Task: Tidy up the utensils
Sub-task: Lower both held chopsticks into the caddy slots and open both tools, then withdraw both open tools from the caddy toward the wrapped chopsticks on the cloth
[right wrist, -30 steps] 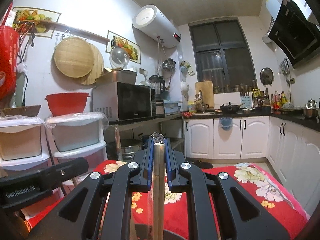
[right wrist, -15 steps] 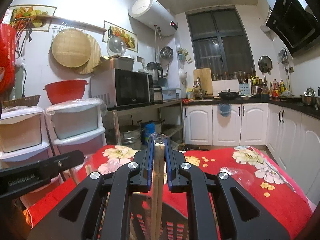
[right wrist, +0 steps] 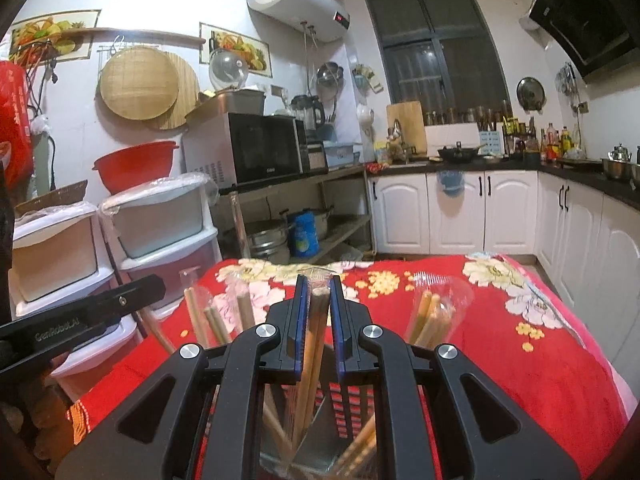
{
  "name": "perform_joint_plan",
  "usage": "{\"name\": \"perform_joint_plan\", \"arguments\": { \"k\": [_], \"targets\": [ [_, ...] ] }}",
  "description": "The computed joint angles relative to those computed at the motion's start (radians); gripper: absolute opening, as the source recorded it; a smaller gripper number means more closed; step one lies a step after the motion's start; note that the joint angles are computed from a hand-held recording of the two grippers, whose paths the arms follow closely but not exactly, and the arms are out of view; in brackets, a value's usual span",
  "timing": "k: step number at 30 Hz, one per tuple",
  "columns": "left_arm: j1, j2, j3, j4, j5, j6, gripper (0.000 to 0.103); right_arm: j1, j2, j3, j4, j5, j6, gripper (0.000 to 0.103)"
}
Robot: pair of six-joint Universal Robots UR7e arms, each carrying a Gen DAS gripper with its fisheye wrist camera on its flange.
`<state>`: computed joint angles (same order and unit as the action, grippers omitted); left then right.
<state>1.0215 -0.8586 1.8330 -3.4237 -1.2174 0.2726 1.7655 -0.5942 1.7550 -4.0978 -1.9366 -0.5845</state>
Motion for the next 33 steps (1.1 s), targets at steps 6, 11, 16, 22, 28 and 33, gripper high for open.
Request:
{"name": "perform_joint_plan", "arguments": {
  "k": [6,11,16,22,28,33],
  "targets": [
    [-0.007,-0.022,0.024,0.016,0.031,-0.012,0.012,0.009,-0.027,0.039,0.056,-0.024,0.041,0.021],
    [-0.01,-0.036,0.042,0.027,0.045,-0.019,0.017,0.015,-0.039,0.063,0.076,-0.038,0.055,0.027],
    [-0.019,-0.051,0.067,0.026,0.058,-0.023,0.03,0.023,-0.049,0.088,0.077,-0.044,0.06,0.034],
    [-0.025,-0.065,0.088,0.029,0.067,-0.02,0.043,0.031,-0.064,0.123,0.069,-0.051,0.065,0.045],
    [-0.031,-0.088,0.124,0.014,0.066,-0.014,0.059,0.036,-0.083,0.168,0.053,-0.054,0.076,0.057],
    [-0.04,-0.105,0.159,-0.006,0.066,-0.011,0.072,0.042,-0.099,0.208,0.038,-0.055,0.082,0.063]
  ]
}}
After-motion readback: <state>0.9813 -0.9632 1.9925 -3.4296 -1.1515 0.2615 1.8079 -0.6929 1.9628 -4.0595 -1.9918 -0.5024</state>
